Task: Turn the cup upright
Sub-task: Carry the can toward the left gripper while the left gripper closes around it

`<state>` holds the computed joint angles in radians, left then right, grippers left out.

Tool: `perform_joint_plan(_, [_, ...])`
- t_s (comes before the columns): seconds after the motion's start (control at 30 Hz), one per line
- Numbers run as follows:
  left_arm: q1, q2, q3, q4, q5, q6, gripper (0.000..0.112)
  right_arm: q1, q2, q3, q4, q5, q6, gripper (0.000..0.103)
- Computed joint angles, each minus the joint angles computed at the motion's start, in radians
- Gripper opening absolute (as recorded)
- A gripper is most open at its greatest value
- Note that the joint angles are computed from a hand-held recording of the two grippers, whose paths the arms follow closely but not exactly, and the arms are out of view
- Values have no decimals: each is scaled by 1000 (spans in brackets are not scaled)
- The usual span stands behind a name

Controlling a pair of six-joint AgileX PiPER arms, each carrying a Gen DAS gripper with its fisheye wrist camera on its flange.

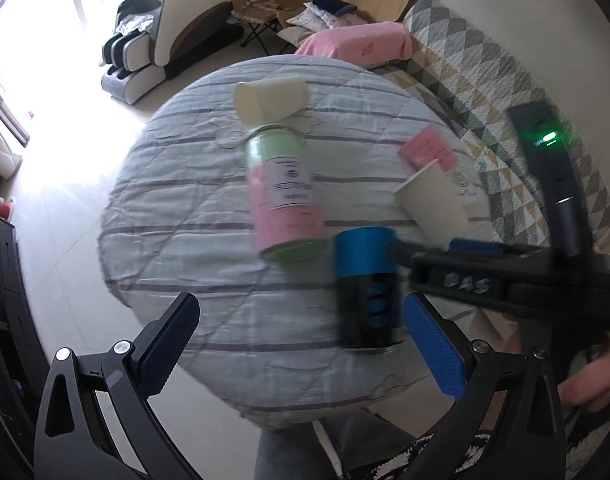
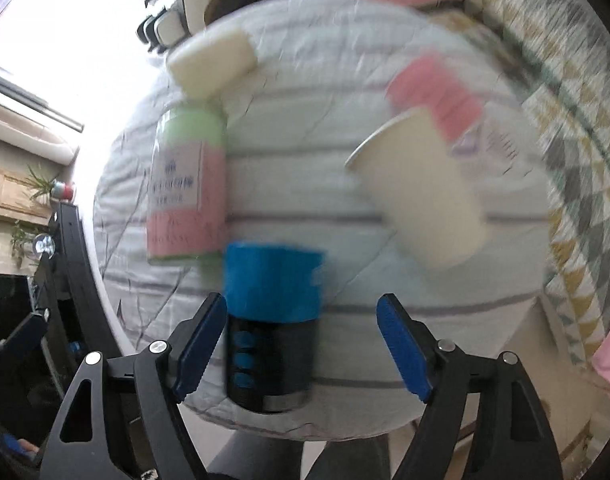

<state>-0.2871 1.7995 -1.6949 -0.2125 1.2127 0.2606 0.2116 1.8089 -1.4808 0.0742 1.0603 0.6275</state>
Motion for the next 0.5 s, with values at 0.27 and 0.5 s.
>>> perform_joint_plan(0.27, [-126,42,-11,-6,-40,-114,103,-123,-211,140,-96,-31,-20,79])
perform_joint_plan(0.5, [-201,117,11,34,-100,-216,103,-215,-333,293,-83,-112,-69,79])
